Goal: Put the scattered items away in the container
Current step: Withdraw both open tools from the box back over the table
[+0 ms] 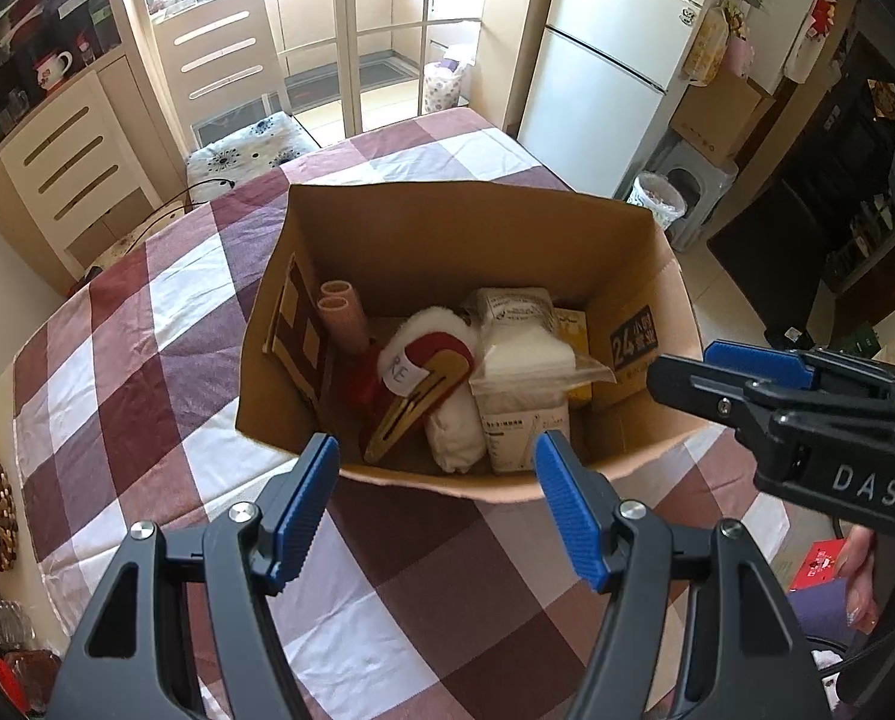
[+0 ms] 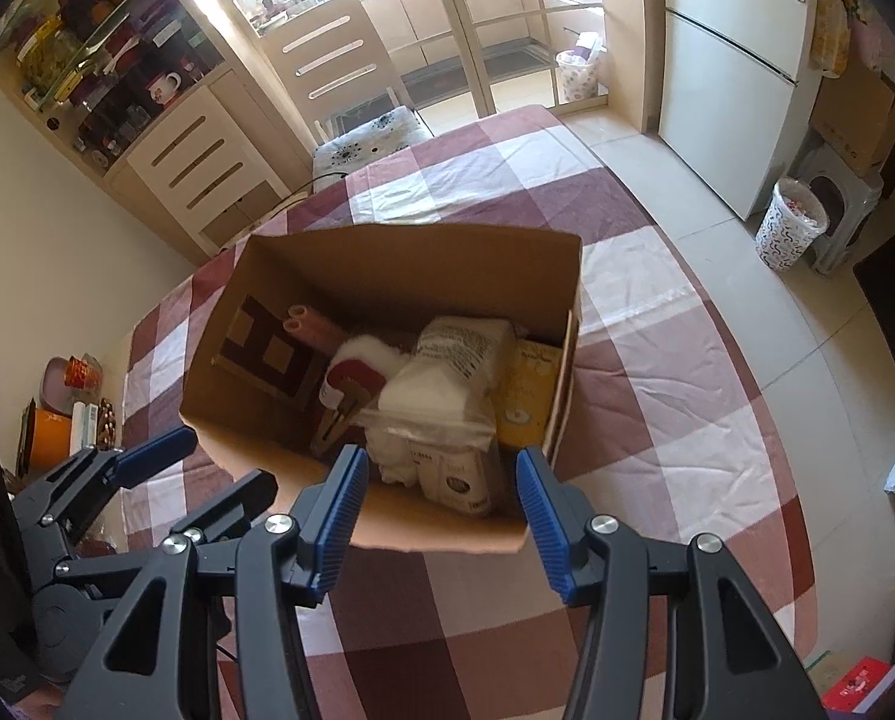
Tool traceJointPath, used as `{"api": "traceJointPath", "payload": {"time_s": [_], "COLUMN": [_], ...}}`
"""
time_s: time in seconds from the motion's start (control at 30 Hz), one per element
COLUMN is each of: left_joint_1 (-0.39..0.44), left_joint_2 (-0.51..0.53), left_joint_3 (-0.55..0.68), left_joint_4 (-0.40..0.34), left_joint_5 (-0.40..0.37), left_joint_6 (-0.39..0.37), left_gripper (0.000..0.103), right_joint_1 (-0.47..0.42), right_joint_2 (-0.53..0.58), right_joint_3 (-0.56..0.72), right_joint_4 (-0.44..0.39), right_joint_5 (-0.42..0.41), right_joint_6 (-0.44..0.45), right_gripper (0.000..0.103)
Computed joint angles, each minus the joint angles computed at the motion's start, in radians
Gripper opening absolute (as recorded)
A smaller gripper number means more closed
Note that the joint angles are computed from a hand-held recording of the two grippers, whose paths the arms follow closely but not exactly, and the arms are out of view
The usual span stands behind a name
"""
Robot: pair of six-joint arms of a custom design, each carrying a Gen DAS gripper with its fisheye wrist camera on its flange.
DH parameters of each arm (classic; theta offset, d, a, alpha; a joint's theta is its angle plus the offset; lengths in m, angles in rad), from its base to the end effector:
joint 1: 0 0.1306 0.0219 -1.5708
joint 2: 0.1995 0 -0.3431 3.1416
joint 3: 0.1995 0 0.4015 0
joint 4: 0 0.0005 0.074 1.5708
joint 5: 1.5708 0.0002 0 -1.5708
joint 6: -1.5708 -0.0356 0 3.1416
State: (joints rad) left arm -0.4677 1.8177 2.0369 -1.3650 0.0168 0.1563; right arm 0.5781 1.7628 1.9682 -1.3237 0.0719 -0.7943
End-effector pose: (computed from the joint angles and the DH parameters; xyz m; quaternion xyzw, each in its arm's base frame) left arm 0.5412 -0.2746 0.4275 0.1533 0.9654 -0.0726 0.1982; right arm 0.4988 0.3218 0.4311 0.1131 0.9673 0.1149 0.1956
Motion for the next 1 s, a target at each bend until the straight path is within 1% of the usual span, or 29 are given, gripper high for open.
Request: {"api": "traceJointPath", "payload": {"time_s": [0.47,1.0], "left_joint_1": [-0.023,-0.052], "left_joint_2": [-0.122,-0.267], "left_joint_3": [-0.161,-0.349], "left_joint_4": [0.015,0.026], "left_joint_5": [-0.025,-0.059], "left_joint_6": [0.032,0.102], "left_gripper": [0.070,0.072], "right_joint_1": [0.054,0.125], "right_joint_2": [-0.060,-0.110], "right_joint_3": [-0.091,-0.179], "right_joint_4": [-0.017,-0.025], "right_joint_5": [0.012,0.003], "right_joint_6": [-0.019,-0.031], "right_gripper": [0.053,0.053]}}
